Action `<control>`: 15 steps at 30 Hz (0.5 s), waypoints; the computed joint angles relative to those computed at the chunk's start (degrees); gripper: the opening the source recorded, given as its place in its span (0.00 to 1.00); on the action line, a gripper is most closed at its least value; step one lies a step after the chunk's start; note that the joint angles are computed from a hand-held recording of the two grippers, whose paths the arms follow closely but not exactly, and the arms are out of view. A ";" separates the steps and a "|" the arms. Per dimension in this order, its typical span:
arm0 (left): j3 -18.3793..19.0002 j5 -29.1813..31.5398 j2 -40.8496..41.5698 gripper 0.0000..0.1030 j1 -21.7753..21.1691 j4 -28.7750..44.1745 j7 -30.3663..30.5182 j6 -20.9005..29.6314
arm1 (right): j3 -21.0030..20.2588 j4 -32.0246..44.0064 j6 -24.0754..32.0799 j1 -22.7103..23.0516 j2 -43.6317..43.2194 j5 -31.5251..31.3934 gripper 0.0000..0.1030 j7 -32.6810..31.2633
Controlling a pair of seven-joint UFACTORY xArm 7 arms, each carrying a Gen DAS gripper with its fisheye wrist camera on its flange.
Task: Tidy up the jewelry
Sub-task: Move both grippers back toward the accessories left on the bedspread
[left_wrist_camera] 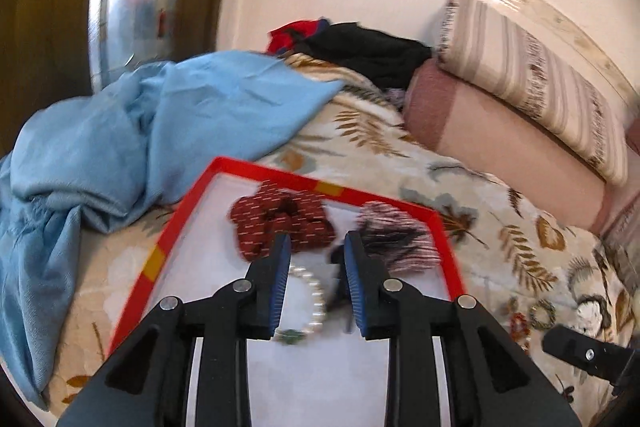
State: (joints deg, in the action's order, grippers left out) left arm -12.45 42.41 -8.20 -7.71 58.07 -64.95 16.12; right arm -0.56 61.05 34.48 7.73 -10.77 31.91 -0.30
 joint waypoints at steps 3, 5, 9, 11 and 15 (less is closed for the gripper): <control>-1.43 2.87 0.27 0.26 -0.81 1.14 -0.53 -0.06 | -0.71 -7.42 -0.90 -2.24 -7.06 -2.71 0.68 3.09; -2.38 4.75 0.16 0.26 -1.78 1.64 -0.88 0.18 | -1.70 -11.39 -1.08 -3.23 -11.10 -4.50 0.68 4.50; -3.38 4.13 -0.45 0.28 -4.92 1.77 2.44 0.34 | -3.65 -18.88 0.59 -6.26 -20.18 -8.75 0.68 8.23; -3.28 -0.87 -1.42 0.29 -7.31 0.72 6.70 -0.28 | -4.42 -21.09 1.50 -7.44 -23.52 -10.74 0.68 9.40; -4.26 -9.70 -4.41 0.29 -11.13 -1.84 12.76 -0.92 | -6.88 -24.45 4.16 -8.70 -30.17 -13.01 0.68 10.53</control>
State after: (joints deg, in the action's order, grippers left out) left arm -16.71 32.71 -12.61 -18.84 56.23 -52.19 15.20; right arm -7.44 36.60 38.64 -0.98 -40.95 18.90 10.23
